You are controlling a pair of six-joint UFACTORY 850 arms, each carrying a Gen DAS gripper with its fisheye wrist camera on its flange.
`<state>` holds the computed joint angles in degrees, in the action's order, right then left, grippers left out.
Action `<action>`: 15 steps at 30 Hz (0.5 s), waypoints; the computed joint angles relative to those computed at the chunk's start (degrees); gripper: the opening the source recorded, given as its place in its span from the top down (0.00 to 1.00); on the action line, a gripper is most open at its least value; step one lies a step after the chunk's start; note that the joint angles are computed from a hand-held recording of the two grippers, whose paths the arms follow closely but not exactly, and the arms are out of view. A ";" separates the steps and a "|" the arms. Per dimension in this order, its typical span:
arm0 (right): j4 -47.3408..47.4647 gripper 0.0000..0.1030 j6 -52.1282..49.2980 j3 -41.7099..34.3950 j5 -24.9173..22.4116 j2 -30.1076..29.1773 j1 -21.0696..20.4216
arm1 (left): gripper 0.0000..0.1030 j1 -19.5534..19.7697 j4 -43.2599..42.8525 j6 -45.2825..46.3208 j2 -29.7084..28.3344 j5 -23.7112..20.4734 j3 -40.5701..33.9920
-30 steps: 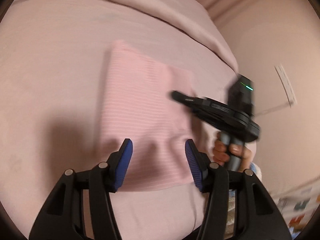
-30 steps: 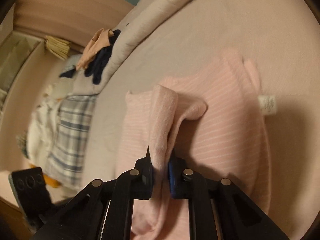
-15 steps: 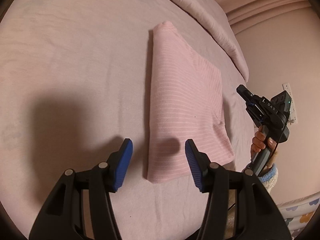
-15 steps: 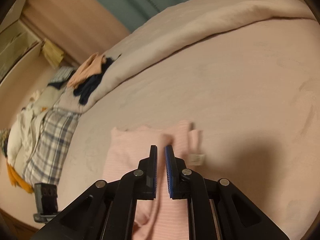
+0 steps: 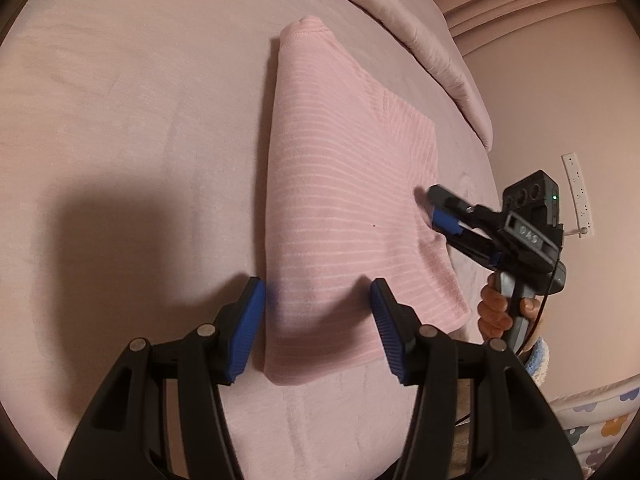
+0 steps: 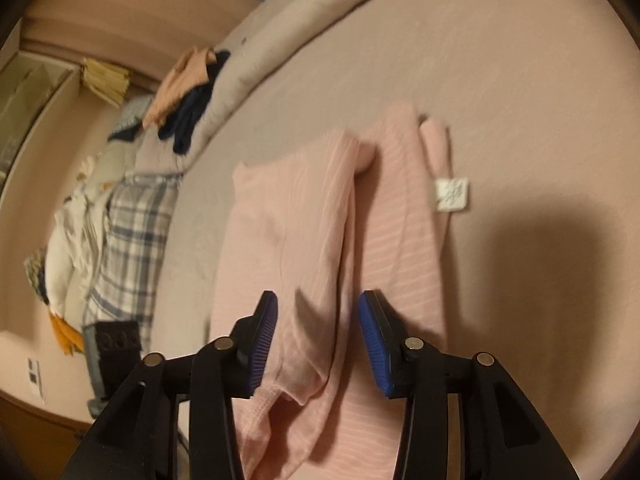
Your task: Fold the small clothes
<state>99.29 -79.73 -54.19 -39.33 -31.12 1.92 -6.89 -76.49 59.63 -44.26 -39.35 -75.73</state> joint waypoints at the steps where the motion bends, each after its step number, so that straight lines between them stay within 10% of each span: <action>1: -1.51 0.58 1.19 -0.46 1.16 -0.23 0.59 | 0.48 0.02 -0.04 -0.05 -0.09 -0.03 -0.04; 6: -1.76 0.63 0.67 -1.06 0.29 -1.07 -0.02 | 0.48 0.46 -0.16 0.44 0.35 -0.33 0.68; 8: -0.09 0.85 -2.35 -0.62 0.56 -0.84 0.27 | 0.48 0.47 -0.34 0.26 0.38 -0.35 0.66; 15: 14.06 0.89 -18.75 6.08 2.62 7.16 0.65 | 0.48 0.64 0.26 0.21 0.95 -0.27 1.02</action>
